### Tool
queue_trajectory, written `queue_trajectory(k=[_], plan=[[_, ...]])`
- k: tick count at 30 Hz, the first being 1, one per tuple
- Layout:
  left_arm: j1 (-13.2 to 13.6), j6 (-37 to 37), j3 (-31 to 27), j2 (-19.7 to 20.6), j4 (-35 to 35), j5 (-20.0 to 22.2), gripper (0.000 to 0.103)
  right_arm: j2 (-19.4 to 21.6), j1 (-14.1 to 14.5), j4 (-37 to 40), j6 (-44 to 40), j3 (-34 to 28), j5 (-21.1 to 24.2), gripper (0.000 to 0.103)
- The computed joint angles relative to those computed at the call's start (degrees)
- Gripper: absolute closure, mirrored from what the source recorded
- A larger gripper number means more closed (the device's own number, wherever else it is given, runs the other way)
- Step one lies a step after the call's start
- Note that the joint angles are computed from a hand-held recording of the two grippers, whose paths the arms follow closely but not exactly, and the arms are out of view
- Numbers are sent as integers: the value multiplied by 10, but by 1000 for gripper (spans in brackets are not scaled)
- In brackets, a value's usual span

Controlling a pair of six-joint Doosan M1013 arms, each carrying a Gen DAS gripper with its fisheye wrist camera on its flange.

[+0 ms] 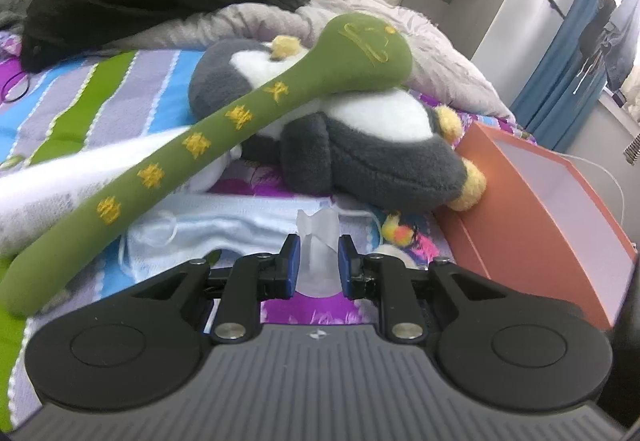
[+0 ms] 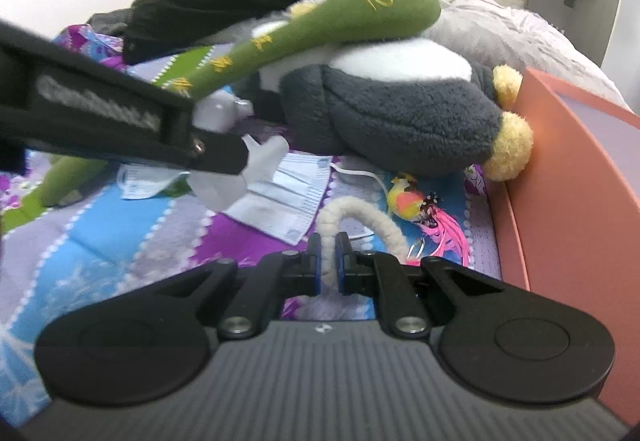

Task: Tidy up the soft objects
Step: 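Close the left gripper on the clear tube while the right grasps the white fluffy ring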

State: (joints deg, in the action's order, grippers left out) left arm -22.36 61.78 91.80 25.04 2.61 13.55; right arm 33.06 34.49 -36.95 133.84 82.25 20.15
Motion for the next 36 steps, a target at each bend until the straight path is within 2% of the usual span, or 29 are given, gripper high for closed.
queue_trajectory(k=[9, 16, 20, 24, 26, 28, 31, 33, 35, 36], plan=[[-10, -63, 61, -42, 31, 9, 79, -43, 18, 12, -20, 46, -13, 92], [-20, -100, 106, -74, 55, 32, 79, -73, 33, 57, -91, 82, -5, 92], [-26, -82, 126, -87, 40, 41, 79, -87, 39, 90, -142, 98, 2, 92], [-27, -63, 142, -91, 5, 37, 79, -96, 38, 177, -213, 108, 13, 91], [-31, -103, 148, -93, 45, 33, 79, -97, 35, 217, -243, 112, 14, 89], [-32, -108, 148, -94, 57, 35, 78, -95, 34, 220, -240, 110, 24, 88], [-33, -112, 143, -93, 68, 46, 77, -96, 30, 236, -246, 110, 19, 77], [-33, -86, 142, -93, 51, 48, 71, -97, 30, 205, -210, 112, 8, 65], [-34, -82, 141, -92, 49, 52, 64, -97, 30, 161, -166, 114, 0, 43], [-34, -81, 140, -91, 42, 56, 63, -96, 31, 132, -142, 114, 3, 39]])
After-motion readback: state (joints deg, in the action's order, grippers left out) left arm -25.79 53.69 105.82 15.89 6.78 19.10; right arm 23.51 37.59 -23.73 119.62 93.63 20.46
